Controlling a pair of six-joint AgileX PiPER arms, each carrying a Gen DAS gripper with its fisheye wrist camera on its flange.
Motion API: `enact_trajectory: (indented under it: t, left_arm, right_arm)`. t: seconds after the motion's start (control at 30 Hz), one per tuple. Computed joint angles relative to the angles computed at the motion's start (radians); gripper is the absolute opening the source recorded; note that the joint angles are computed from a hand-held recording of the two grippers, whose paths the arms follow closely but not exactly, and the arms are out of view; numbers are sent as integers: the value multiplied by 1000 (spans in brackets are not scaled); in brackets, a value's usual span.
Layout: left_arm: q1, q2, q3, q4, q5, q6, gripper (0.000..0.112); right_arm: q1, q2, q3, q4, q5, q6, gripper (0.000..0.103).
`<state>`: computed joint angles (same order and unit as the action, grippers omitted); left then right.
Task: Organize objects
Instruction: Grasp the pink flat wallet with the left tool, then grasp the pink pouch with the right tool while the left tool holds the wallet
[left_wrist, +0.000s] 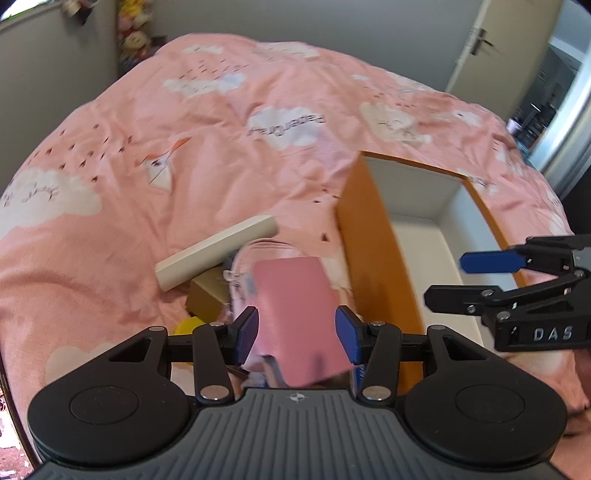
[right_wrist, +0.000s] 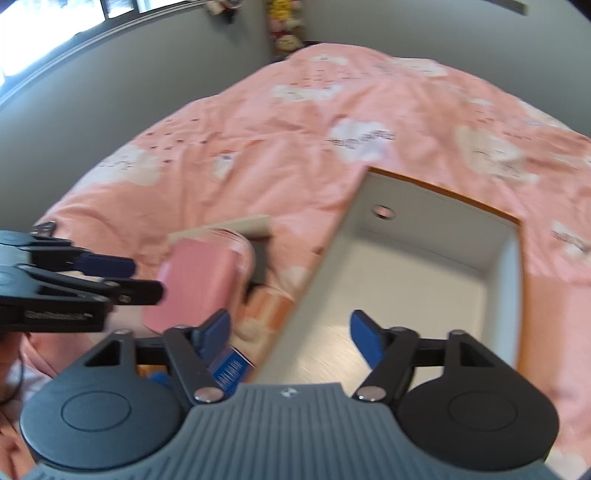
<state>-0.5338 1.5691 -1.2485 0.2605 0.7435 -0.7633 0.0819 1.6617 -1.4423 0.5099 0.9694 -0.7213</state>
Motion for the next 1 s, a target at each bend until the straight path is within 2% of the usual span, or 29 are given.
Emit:
enact_trajectory:
  t: [0.27, 0.4, 0.57, 0.63, 0.77, 0.9, 1.0]
  left_arm:
    - [114, 45, 23, -189, -39, 110, 54]
    - [159, 51, 55, -294, -89, 166, 61]
    - [175, 69, 66, -342, -119, 194, 61]
    - [182, 75, 76, -362, -138, 200, 60]
    - [177, 68, 97, -342, -169, 166, 53]
    - [152, 14, 137, -256, -218, 76, 31]
    - [133, -26, 137, -177, -208, 4, 25]
  right_arm:
    - [112, 168, -128, -9, 61, 31, 44]
    - [122, 224, -171, -23, 90, 46, 28]
    - [135, 268, -202, -31, 111, 54, 11]
    - [123, 294, -231, 2, 149, 54, 3]
    - [93, 353, -275, 86, 212, 68, 3]
    - [113, 318, -236, 67, 170, 64, 3]
    - [119, 297, -225, 60, 158, 58, 6]
